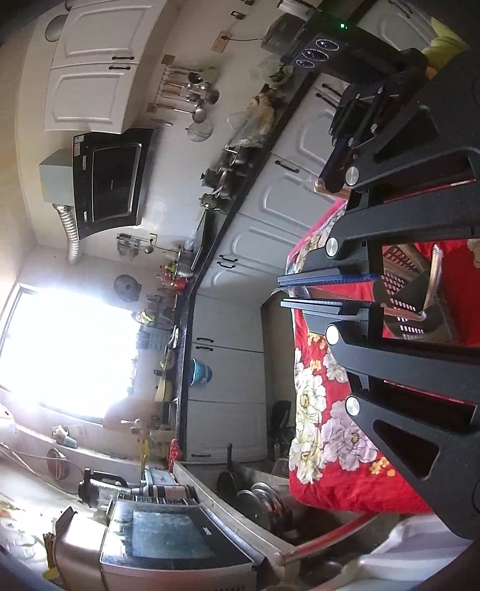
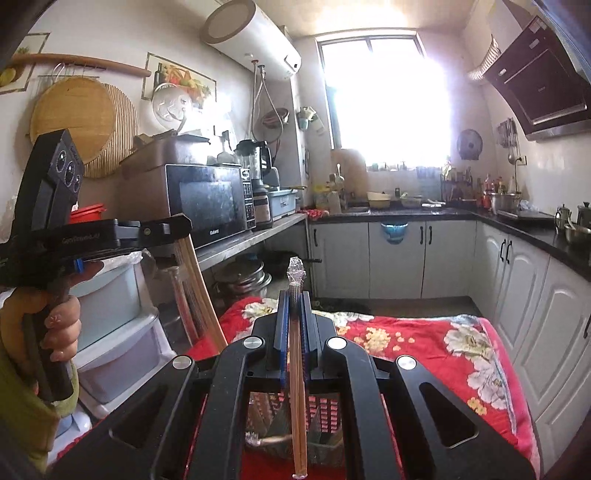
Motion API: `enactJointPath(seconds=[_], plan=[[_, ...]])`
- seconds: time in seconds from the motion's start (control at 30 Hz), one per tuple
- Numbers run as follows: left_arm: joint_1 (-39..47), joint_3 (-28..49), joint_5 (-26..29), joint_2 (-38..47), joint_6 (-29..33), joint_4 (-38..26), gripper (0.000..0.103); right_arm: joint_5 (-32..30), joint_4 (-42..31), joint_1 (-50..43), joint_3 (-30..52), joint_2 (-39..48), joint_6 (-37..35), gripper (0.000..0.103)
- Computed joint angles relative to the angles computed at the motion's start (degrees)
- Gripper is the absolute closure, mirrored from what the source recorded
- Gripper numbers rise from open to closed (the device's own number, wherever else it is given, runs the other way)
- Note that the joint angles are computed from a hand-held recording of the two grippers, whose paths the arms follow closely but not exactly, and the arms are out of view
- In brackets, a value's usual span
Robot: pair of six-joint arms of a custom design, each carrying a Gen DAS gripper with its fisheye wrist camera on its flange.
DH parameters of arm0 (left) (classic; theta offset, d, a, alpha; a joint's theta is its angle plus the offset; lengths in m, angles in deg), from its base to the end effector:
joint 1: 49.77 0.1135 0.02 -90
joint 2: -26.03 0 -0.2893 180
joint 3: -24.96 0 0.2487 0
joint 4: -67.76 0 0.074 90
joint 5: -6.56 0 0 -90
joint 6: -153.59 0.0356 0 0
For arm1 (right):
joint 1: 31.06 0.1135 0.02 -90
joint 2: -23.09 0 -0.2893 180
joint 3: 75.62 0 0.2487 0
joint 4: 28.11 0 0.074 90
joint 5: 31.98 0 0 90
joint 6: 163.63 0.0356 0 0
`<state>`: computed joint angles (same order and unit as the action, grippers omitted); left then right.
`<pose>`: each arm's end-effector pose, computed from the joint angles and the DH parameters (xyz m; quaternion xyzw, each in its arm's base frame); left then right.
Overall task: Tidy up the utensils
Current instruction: 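Lift both held chopstick pairs and carry them above the grey caddy, then lower the chopsticks into the caddy slots and open both tools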
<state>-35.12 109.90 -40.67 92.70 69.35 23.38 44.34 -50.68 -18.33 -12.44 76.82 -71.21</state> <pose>0.2301 0.0352 0.4130 0.1311 0.8027 -0.2172 0.5397 0.1932 0.0523 0.3629 -0.1436 0.7679 0.1738 0.5996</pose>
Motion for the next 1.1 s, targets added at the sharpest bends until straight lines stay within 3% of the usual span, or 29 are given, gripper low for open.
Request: enactJointPath(seconds=[0.4, 0.8, 1.1], plan=[[-0.29, -4.42, -2.8, 0.57, -4.92, 9.64, 0.1, 3.76, 11.75, 0.85, -1.84, 3.75, 1.01, 0.097], [-1.92, -11.04, -3.51, 2.23, -4.34, 12.77, 0.1, 5.97, 25.93, 0.28, -10.84, 11.31, 1.3, 0.097], [-2.9, -16.37, -4.2, 3.26, -3.46, 15.21, 0.1, 5.06, 27.76, -0.32, -14.1, 13.46, 2.15, 0.097]])
